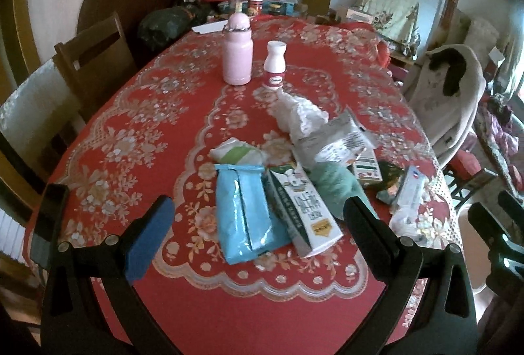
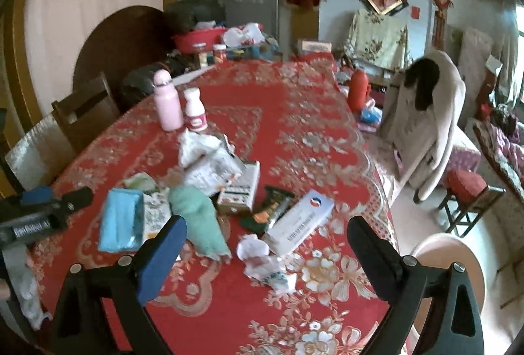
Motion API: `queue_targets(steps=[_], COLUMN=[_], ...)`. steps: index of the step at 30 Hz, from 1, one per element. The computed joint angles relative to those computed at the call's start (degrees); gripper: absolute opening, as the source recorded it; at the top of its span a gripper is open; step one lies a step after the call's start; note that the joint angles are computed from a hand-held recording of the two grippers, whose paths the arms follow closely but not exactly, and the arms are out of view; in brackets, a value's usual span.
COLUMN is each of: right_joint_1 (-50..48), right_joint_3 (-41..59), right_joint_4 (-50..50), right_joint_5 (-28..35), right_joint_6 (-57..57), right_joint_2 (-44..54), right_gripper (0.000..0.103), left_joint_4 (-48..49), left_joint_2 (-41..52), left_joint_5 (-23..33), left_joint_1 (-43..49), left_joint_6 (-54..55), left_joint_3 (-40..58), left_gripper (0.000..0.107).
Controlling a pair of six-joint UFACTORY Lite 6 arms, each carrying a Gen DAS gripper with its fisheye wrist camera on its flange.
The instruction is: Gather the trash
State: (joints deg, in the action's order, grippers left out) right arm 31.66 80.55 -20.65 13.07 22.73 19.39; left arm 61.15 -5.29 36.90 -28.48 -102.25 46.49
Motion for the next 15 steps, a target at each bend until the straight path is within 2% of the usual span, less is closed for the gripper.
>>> queue_targets(steps=[4,6,15], right_joint_1=[0.45,0.09,0.02], right_joint_3=[-0.52,-1.02,-1.42], right_joint_4=[-1.99,1.48,-1.63], right_joint_5=[-0.18,-0.41,0.25], right_joint_6=[2.50,-0.36,3.80], right_joint_2=[-1.09,-1.83,-3.13], right_gripper=[0.098,0.098,0.098], left_joint_4=[1.02,1.32,1.36], left_joint_2=[-1.51,-1.86,-2.78], left_joint_5=[2.00,3.10,5.76], left_joint_1=[-2.68,-3.77,-7.39], left_joint_6=[-2.39,-3.20,-5.07], left_joint_3=[-0.89,-0.98,-1.45], left_gripper=[0.102,0.102,0.102])
